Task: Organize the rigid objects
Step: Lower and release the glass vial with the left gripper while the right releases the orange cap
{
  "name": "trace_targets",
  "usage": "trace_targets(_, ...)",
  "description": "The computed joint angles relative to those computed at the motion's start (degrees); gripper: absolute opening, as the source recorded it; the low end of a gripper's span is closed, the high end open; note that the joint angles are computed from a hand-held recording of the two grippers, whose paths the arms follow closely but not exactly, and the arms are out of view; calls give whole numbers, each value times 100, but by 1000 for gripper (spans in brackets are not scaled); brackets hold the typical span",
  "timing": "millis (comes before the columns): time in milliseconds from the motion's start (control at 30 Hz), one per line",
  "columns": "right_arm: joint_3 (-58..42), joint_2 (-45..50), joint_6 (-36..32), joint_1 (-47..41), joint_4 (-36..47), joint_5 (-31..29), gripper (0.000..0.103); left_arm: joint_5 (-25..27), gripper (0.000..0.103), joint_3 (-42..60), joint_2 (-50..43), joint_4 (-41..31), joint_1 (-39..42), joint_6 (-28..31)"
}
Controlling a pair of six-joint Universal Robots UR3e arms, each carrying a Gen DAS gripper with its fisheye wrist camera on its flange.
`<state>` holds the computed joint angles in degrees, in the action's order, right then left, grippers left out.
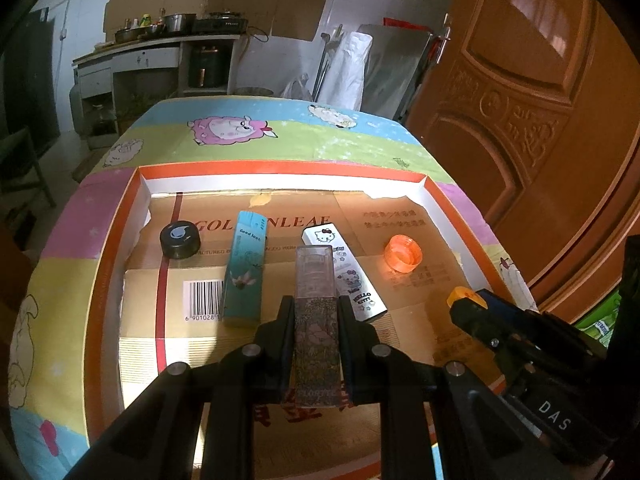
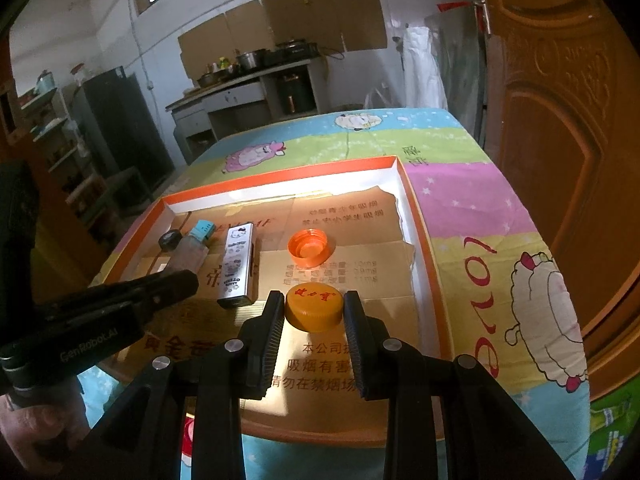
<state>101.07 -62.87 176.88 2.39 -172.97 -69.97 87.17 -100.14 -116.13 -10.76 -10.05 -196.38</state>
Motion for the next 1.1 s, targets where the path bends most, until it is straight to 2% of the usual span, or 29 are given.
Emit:
trace_targets(600,-191,278,-20,46,41,-66,31,66,20,128,-196,-122,-45,32)
trace_targets(1100,-668,518,-160,214,583,-356,31,126,20,219,-272,-199,-75,85)
